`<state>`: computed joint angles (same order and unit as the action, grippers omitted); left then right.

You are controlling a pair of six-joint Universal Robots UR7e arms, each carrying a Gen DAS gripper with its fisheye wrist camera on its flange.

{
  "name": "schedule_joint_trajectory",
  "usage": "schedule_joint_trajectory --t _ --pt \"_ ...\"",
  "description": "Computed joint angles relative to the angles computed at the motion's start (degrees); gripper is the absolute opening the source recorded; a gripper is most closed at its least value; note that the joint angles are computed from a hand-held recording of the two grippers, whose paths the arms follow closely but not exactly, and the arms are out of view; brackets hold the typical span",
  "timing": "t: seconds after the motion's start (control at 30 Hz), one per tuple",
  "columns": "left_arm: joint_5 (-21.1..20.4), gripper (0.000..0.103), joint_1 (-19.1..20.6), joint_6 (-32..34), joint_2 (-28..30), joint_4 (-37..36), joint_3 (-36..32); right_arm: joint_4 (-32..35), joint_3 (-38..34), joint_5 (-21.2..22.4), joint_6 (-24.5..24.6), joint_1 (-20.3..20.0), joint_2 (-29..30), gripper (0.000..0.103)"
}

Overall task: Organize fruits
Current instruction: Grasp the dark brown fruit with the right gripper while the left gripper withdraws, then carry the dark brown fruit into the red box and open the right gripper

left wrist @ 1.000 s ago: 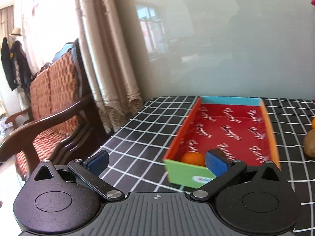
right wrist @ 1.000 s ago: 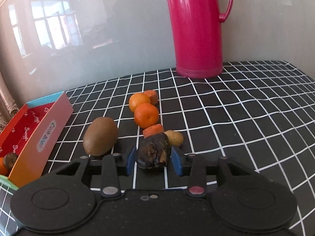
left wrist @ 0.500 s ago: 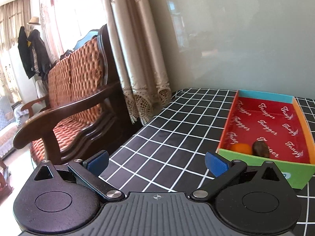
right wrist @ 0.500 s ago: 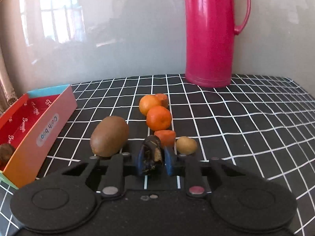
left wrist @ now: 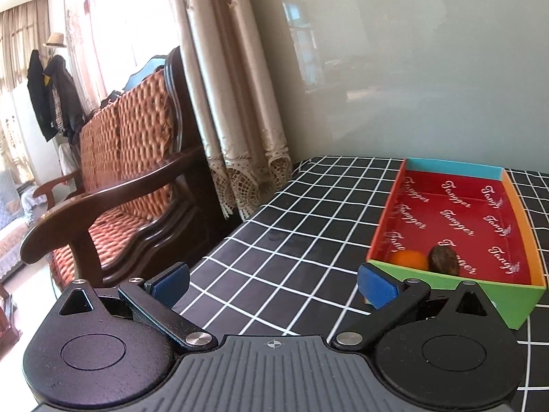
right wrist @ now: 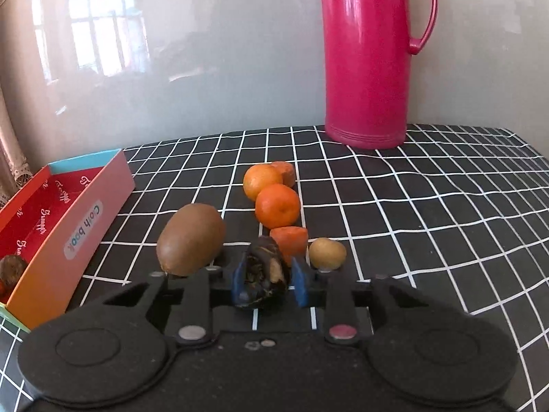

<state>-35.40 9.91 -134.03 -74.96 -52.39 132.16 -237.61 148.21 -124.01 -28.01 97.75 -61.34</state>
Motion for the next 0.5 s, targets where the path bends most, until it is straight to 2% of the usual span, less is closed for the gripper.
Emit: schedule_joint_trajectory --t 0.03,0.07,0.13,0.17,0.23,0.3,0.37,0.5 --pt "0.2 0.103 0.1 0.3 0.2 -0.2 -0.2 1.2 -0.2 -0.6 1.0 0.1 -0.4 0.053" --pt "0.5 0.103 0.1 0.4 0.4 -0.3 -0.3 3.4 -0.1 -0.1 2.3 -0.4 -1.2 0.050" --pt "0.9 0.103 0.2 0.4 0.6 -0.4 -0.6 6.8 1.2 5.0 5.0 -2.4 -4.0 0.028" --pt "1.1 0.103 0.3 0.4 0.8 -0.5 -0.7 7.2 1.5 6.0 5.4 -2.6 -4.4 0.028" --pt "1.5 0.103 0.7 1.1 0.9 -1.1 -0.8 4.6 1.2 4.4 3.0 -1.5 -2.4 0.028" --pt "1.7 0.103 0.9 0.9 1.3 -1.1 -1.0 3.9 1.4 4.4 3.1 -1.2 -1.9 0.028" --pt "1.7 0.103 1.0 0.4 1.4 -1.0 -1.1 3.5 2.1 6.3 3.4 -0.9 -2.5 0.028" --pt "0.7 0.103 1.2 -1.6 1.9 0.7 -1.5 1.7 2.7 9.8 1.5 3.0 -2.8 0.028"
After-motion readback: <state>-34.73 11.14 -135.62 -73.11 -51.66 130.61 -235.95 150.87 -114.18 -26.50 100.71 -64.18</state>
